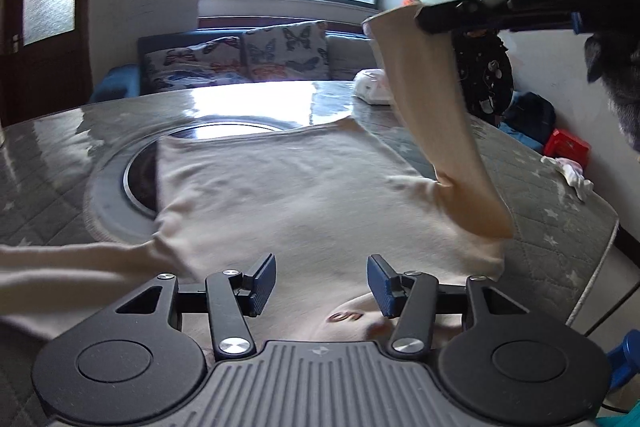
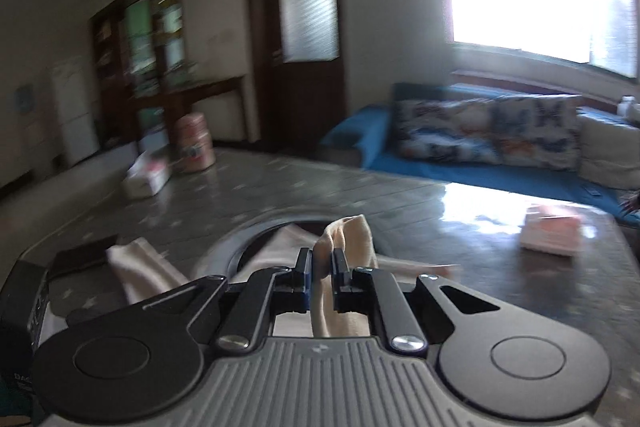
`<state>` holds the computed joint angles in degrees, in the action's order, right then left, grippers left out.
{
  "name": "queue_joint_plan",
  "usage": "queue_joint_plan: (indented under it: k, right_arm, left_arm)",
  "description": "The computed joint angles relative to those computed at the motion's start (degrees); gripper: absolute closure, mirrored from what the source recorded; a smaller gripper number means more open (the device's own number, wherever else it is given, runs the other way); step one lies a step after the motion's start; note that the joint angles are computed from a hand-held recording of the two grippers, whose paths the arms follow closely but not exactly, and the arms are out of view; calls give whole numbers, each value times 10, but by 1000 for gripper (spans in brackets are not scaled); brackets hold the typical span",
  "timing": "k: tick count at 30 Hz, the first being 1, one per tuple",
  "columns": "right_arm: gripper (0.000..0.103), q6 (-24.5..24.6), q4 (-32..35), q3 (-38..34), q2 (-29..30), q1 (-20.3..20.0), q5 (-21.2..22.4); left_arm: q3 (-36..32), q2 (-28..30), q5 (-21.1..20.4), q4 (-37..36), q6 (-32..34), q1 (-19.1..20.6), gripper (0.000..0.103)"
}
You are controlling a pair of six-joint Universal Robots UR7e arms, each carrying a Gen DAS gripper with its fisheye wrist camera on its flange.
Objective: Fold clothes
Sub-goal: 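Lift the held sleeve with the right gripper and fold it across the body, then lay the sleeve down and open the right gripper, withdrawing it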
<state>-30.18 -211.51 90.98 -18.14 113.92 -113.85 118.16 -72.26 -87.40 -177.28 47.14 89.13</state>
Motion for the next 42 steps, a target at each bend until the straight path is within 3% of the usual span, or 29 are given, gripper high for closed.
queue_joint_plan:
  k: [4, 12, 19, 29, 36, 42]
  right_arm:
    - [95, 3, 86, -53, 35, 4, 16]
    - [91, 6, 167, -81, 59, 3, 36]
    - [86, -6, 161, -56, 43, 1, 32]
    - [85, 16, 97, 44, 0, -24, -59]
    - [85, 42, 61, 90, -3, -57, -73]
    - [85, 28, 29, 95, -8, -59, -62]
  left_arm:
    - [-3, -5, -2, -4, -13, 11, 49]
    - [-7, -7, 0, -4, -23, 19, 48]
    - [-7, -7, 4, -8, -22, 18, 48]
    - [-18, 0, 5, -26, -25, 14, 50]
    - [-20, 16, 33, -32, -24, 12, 64]
    - [-22, 14, 34, -35, -23, 12, 89]
